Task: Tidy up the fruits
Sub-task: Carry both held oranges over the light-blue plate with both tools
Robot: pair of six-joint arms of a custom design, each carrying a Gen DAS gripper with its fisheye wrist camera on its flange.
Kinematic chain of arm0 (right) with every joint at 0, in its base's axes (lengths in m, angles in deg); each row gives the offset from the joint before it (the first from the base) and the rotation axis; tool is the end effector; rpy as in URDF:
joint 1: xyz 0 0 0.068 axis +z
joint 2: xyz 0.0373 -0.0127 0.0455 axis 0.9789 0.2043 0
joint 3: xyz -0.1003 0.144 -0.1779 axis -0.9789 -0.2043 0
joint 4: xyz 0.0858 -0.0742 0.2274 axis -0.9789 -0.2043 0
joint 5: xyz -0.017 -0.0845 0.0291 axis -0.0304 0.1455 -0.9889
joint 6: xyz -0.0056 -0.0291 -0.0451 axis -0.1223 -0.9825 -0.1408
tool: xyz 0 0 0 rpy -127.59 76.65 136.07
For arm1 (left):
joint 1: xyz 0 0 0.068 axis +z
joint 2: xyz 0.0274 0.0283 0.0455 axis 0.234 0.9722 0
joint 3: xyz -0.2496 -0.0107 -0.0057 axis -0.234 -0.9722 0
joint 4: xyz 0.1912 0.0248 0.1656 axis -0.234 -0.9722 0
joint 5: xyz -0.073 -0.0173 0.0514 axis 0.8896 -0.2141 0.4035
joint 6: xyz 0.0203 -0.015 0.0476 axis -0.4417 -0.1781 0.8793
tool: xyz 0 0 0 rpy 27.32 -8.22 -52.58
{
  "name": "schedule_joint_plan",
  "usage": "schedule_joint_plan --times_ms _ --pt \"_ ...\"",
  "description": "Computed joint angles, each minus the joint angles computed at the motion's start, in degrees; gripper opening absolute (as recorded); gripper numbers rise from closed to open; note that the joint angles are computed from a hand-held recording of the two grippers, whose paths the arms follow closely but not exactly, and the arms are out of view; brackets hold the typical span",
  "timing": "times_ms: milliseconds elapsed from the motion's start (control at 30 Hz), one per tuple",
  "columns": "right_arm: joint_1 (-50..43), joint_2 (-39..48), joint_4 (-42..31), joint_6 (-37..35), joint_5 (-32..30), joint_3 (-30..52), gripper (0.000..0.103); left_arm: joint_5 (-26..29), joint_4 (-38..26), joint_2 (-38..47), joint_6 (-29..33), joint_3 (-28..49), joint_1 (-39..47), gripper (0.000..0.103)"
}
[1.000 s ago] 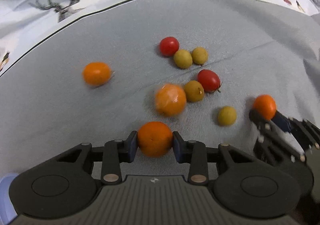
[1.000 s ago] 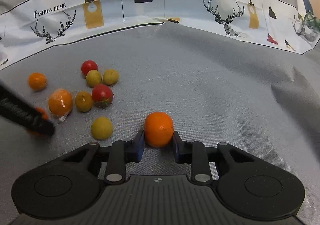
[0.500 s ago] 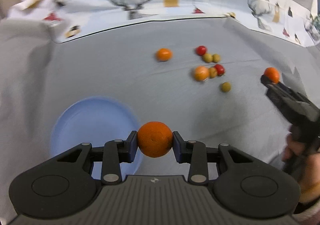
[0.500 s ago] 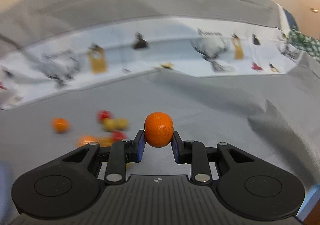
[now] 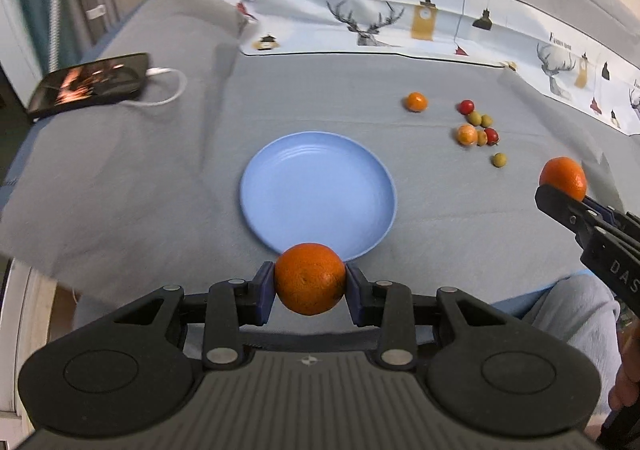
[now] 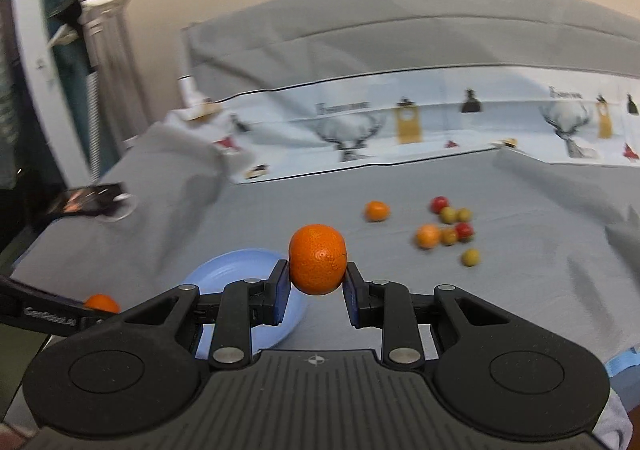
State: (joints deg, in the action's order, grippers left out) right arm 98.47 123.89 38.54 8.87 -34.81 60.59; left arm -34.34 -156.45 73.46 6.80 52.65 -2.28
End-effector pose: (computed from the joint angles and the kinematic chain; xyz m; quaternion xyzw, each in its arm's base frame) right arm 0.2748 0.1120 0.3089 -0.2116 0.8480 0.2079 0.4393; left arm 0.2162 -0.0496 0.3365 -0.1850 0.9437 0.0457 0.2706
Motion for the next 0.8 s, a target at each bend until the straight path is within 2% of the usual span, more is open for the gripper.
schedule_joint_plan --times_ms 267,533,800 --pt "5.68 -9.80 -5.27 -2.50 2.46 -4.94 0.030 -1.58 -2.49 -10.19 -4.68 -5.70 -3.04 0.040" --pt "6.63 -10.67 -6.82 -3.95 4.24 -4.02 0.030 -2.82 -2.94 -12.69 -7.58 -6.24 -4.95 0.040" --pt "6.89 -10.09 -6.89 -4.65 4.55 -3.58 0.030 -2.45 -2.04 -13.09 -6.32 -7.04 -3.61 0.040"
